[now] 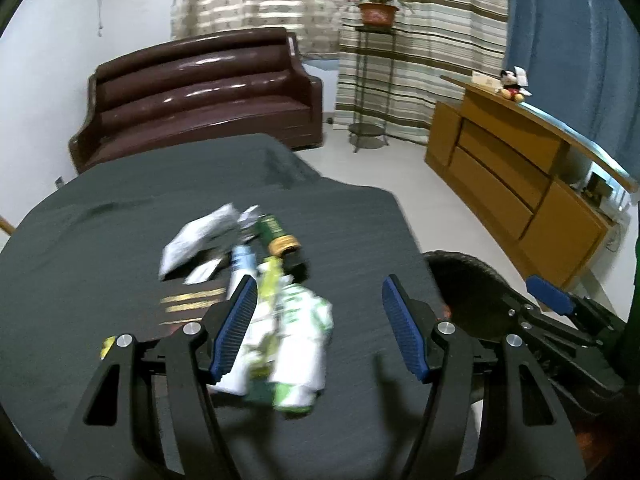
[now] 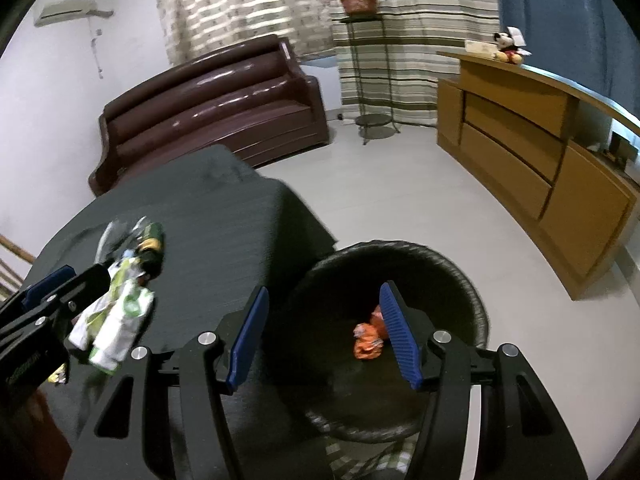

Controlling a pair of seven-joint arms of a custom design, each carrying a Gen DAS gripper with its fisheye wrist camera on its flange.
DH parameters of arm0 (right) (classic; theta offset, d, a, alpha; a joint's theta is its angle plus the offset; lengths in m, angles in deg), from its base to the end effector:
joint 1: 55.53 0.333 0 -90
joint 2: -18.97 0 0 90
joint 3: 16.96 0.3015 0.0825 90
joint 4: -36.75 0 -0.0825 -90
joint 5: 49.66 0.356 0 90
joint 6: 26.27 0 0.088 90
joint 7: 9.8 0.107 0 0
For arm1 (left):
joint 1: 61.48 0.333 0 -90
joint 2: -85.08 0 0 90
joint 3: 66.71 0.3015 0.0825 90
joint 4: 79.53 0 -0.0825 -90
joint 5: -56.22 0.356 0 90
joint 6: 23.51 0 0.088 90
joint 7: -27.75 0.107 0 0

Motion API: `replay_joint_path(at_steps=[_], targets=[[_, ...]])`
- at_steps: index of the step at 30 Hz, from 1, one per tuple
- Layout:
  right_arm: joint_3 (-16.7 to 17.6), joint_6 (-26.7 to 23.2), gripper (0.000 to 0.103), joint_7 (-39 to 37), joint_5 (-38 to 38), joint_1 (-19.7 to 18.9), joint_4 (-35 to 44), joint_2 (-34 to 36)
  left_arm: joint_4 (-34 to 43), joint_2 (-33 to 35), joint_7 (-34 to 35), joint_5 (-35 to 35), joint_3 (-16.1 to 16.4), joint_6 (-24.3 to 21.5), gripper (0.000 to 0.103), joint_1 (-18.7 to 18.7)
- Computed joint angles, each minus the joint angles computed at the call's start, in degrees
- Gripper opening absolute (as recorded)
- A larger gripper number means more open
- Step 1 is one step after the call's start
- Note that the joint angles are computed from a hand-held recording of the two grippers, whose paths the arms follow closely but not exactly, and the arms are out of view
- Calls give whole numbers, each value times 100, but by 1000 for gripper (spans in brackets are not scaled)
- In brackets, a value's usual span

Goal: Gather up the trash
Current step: 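Move the left gripper back to the table and grasp the yellow wrapper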

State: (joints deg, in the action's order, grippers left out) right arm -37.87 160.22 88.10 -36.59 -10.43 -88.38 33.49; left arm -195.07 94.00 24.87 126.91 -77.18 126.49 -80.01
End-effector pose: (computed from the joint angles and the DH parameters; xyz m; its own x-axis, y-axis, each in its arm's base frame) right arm 0.5379 0.2290 0.3868 0.1652 -0.9728 -0.1626 -0.6886 0.0042 -0.7251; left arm 0.5032 -0.2993 0.4156 0.1397 -0.9901 0.0164 -0.6299 -0.1016 -0.7700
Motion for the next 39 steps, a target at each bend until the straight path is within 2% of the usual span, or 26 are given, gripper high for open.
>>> replay_joint_path(at_steps=[5,8,12,21,27,34,39], targets=[[91,-51,57,29,-81,119,41,4,-526,-448,-212,-1,3,-78,63,154],[-10,-22,57,101,-136,354,1,-5,-847,-715,-332,-13,-37,-121,63,299],[88,-46,57,88,-188,397,53,9,-1240,-1015,-442,-75,-97,-173,63,487],[58,-184,57,352,-452,606,173,79,-1827,-1348,-511,-396,-177,-127,63,831],[125,-278,57,641,-757,579,265,138,-2039,-1397,-424,-588,-157,91,63,982],[419,-350,57,826,-990,318,362,195,-2144,-1366,-247,-865,-122,426,63,1103],[595,-392,57,914,-1092,178,440,235,-2209,-1331,-3,-1058,-95,685,47,1155]])
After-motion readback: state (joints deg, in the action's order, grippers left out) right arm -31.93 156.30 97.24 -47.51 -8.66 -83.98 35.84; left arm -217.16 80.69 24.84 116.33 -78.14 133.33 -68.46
